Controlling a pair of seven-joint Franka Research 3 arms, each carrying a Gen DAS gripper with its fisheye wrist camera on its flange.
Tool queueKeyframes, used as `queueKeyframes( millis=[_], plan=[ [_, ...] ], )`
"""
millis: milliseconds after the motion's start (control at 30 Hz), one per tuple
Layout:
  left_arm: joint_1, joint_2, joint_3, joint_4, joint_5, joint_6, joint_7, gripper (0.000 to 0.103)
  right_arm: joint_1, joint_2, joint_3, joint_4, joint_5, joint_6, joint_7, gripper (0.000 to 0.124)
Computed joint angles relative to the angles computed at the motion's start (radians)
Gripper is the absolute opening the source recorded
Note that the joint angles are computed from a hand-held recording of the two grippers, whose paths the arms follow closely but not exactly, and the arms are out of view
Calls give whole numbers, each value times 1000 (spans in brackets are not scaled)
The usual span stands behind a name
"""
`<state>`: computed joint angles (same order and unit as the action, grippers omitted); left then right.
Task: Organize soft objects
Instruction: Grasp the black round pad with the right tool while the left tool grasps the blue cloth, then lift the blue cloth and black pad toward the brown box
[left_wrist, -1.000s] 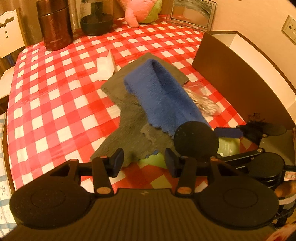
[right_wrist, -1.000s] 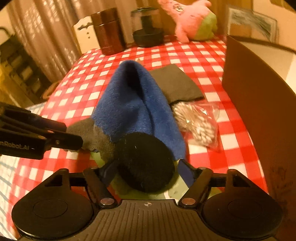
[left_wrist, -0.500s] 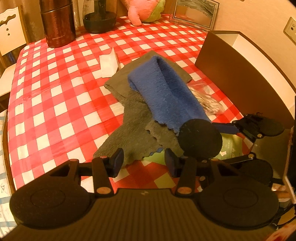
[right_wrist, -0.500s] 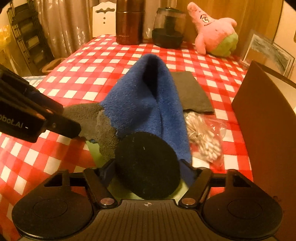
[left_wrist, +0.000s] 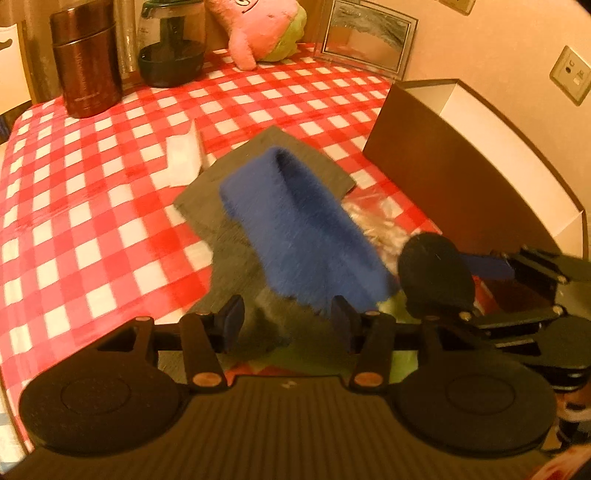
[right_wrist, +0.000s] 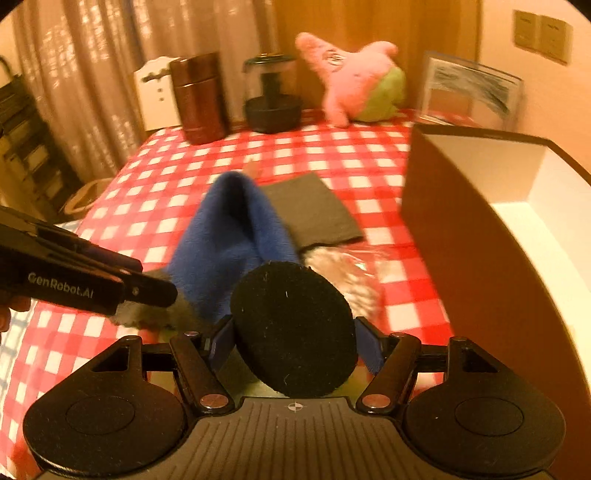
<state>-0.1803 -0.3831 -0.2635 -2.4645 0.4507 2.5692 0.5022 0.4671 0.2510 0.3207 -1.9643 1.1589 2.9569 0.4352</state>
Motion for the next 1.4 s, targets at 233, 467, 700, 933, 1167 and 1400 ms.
queueKeyframes(
  millis=[233,467,700,933,1167,1400],
  plan=[
    [42,85,-16,70,97,15,-28,47,-6,-41,-23,-52,-21,18,78,68],
    [35,79,-9,78,160,8,-37,3,-10,-85,-37,-98,23,19,69,68],
    [45,-49,-25,25,200,7,-87,2,-1,-122,-54,-112,103,2,-2,68],
    [74,-157,-60,36,242,0,-116,2,20,-173,-78,-125,219,-19,-112,68],
    [96,-174,-101,96,298,12,-98,2,44,-223,-103,-139,328,-21,-210,68],
    [75,-178,-105,104,300,20,-82,2,55,-259,-122,-164,398,-3,-258,68]
  ],
)
